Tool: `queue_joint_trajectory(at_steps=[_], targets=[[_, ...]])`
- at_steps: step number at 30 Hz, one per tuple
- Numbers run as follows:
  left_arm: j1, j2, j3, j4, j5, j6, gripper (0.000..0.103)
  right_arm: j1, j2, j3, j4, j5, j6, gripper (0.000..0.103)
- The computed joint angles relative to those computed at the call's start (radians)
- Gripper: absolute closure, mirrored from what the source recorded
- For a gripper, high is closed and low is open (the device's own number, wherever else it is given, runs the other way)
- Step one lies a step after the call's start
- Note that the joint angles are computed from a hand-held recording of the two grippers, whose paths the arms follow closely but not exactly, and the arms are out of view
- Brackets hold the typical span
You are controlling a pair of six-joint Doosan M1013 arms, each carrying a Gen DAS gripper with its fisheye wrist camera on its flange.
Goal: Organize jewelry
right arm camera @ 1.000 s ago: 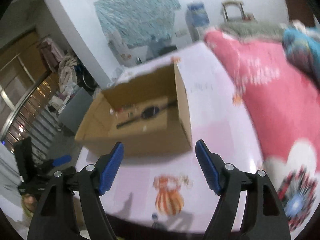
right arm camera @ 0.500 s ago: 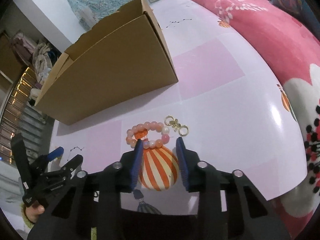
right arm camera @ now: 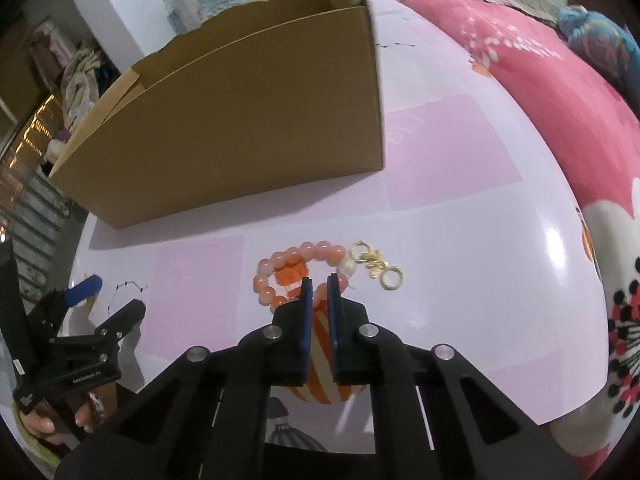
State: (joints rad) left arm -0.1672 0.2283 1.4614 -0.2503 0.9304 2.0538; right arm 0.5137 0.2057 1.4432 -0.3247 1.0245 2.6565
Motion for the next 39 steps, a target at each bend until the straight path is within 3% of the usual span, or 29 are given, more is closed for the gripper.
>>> queue_joint_trajectory(at_steps=[4, 11, 15, 20, 25, 29, 39], targets=[[-0.002, -0.009, 0.016, -0.015, -0.019, 0.016, 0.007, 0.000, 0.008, -0.010, 0.032, -0.022, -0.040, 0.097], [-0.005, -0.005, 0.003, 0.000, 0.017, 0.008, 0.007, -0.007, 0.020, -0.014, 0.178, -0.107, -0.174, 0.097], [-0.007, -0.005, 0.000, 0.006, 0.023, 0.000, 0.007, -0.006, 0.031, -0.023, 0.265, -0.107, -0.275, 0.097], [-0.012, 0.001, -0.016, 0.019, 0.035, -0.021, 0.007, -0.001, 0.004, -0.007, 0.196, -0.126, -0.217, 0.097], [-0.017, -0.005, -0.009, 0.025, 0.031, -0.032, 0.007, -0.023, 0.003, -0.010, 0.155, -0.085, -0.131, 0.096], [-0.021, -0.010, -0.005, 0.030, 0.034, -0.039, 0.007, -0.031, 0.017, -0.019, 0.180, -0.071, -0.133, 0.096], [-0.016, -0.006, -0.011, 0.027, 0.035, -0.036, 0.007, -0.030, 0.047, -0.036, 0.323, -0.159, -0.250, 0.096]])
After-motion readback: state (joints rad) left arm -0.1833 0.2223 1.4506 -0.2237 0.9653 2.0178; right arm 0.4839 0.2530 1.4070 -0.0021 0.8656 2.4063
